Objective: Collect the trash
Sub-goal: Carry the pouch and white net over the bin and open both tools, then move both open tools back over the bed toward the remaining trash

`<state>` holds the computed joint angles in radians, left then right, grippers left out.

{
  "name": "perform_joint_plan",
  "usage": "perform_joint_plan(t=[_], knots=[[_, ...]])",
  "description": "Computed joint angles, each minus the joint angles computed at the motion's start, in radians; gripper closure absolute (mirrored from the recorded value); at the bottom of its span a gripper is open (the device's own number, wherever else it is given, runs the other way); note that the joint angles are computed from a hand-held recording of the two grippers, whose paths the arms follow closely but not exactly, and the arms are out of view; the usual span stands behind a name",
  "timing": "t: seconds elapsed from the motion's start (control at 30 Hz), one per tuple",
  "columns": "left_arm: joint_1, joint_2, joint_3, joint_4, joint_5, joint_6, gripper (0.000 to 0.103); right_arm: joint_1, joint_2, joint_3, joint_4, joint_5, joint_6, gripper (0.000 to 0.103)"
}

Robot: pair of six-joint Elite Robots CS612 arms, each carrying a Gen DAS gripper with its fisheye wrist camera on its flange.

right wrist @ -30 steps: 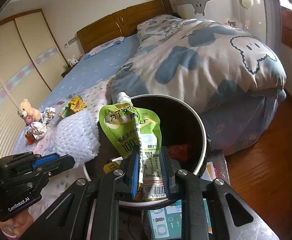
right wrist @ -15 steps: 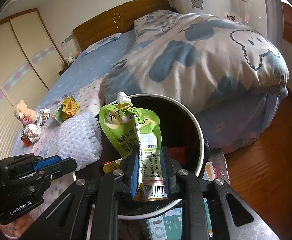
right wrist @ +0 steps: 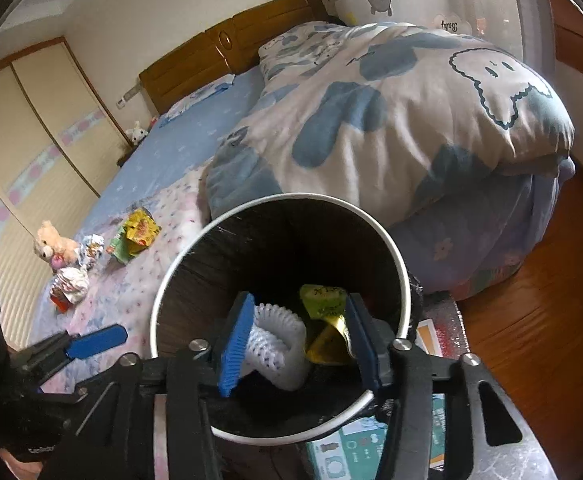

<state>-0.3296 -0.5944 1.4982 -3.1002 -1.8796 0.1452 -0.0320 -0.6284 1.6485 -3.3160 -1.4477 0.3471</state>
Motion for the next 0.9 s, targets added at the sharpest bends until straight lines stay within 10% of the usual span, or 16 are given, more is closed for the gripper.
perform_joint_plan(t=[0.3, 0.9], knots=[[0.047, -0.011, 0.049, -0.074, 0.057, -0.075, 0.042, 0.040, 0.006, -0.008, -0.088, -0.004, 0.024, 0.022], [0.141, -0.002, 0.051, -0.111, 0.141, -0.219, 0.041, 0.136, 0.091, -0.193, 0.051, 0.106, -0.022, 0.018]])
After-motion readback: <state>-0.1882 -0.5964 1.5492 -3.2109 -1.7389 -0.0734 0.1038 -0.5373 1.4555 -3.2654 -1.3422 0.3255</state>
